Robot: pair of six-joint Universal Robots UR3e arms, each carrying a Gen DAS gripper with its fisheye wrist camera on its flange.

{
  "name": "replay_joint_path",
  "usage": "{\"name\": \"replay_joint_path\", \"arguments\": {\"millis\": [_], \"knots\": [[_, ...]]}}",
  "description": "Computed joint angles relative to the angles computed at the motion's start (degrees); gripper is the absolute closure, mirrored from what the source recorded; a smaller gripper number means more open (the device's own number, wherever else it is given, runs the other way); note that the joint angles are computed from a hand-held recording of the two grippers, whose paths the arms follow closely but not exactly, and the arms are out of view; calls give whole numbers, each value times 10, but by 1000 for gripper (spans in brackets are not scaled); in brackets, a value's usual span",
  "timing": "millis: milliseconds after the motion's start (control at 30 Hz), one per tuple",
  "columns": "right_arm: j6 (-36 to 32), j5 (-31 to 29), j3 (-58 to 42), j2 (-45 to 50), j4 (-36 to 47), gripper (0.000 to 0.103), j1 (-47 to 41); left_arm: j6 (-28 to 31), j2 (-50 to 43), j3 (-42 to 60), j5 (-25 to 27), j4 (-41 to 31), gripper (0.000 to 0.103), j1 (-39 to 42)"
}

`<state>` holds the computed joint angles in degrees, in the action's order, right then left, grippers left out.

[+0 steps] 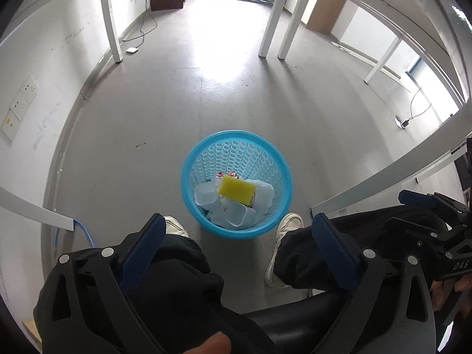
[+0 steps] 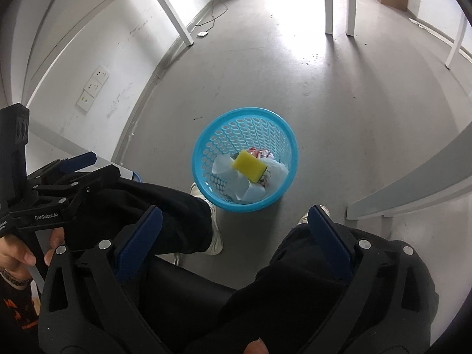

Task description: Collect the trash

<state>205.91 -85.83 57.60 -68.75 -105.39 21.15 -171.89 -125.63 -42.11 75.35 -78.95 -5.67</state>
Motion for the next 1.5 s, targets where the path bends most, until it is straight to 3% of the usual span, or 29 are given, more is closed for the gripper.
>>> {"name": "replay_joint_path", "arguments": {"millis": [300, 733, 1500], "knots": [[-7, -4, -31, 24, 8, 8, 9, 1, -9, 15, -10, -16, 6, -2], [5, 15, 33, -2, -51, 8, -2, 0, -23, 40, -7, -44, 6, -7], [-3, 50, 36, 2, -37, 8, -15, 2, -37, 70, -4, -71, 6, -13]]}}
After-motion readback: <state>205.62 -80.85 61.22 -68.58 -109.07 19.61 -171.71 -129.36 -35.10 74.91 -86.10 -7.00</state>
